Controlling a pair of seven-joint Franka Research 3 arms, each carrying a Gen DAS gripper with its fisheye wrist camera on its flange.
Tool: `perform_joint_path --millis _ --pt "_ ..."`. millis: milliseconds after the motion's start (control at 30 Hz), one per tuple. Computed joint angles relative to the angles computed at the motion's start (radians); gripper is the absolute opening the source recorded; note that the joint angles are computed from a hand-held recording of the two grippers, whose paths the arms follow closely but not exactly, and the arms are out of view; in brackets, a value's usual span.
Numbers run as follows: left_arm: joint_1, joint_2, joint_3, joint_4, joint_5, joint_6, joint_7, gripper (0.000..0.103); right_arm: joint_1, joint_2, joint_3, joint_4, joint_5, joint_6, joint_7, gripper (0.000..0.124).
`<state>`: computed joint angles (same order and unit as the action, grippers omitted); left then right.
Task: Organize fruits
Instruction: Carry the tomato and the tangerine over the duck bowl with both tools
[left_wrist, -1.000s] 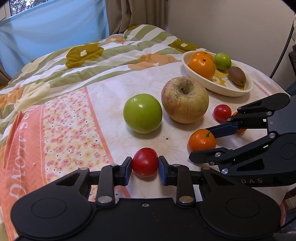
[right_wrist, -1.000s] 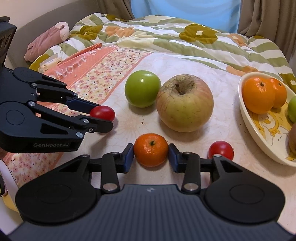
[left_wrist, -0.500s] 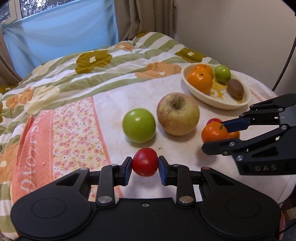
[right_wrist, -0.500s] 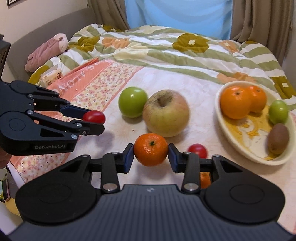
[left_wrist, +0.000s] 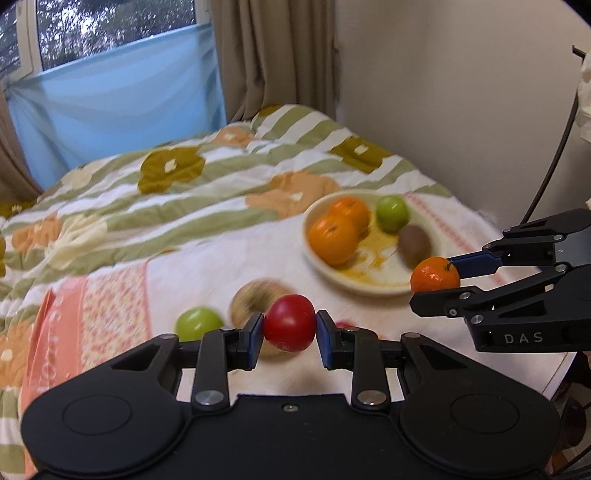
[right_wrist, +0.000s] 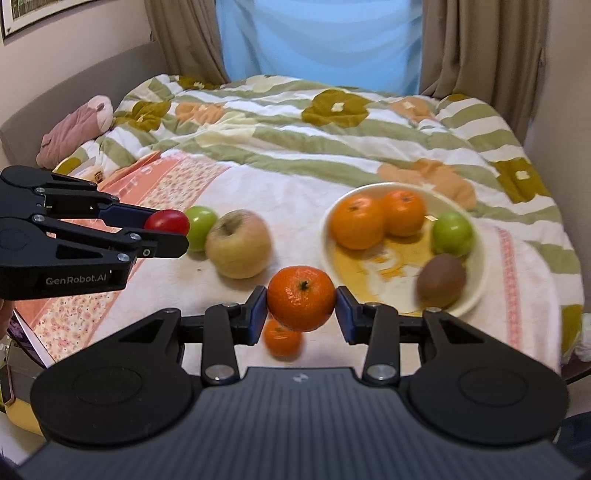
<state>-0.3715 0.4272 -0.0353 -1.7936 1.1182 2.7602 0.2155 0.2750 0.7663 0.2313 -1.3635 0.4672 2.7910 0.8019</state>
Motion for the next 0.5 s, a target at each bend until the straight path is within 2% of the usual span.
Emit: perform_joint_path --millis 267,500 --pt "-0.048 0.123 -0.006 0.216 -0.073 -0.067 0.081 0.033 -0.074 0.01 0.007 0.072 0.03 -0.052 -0.08 0.054" --pt "-0.087 0.303 0.012 0.486 -0.205 -0.134 0.242 0.033 -0.082 0.128 -0.035 0.289 0.003 -0.149 -0.072 0.054"
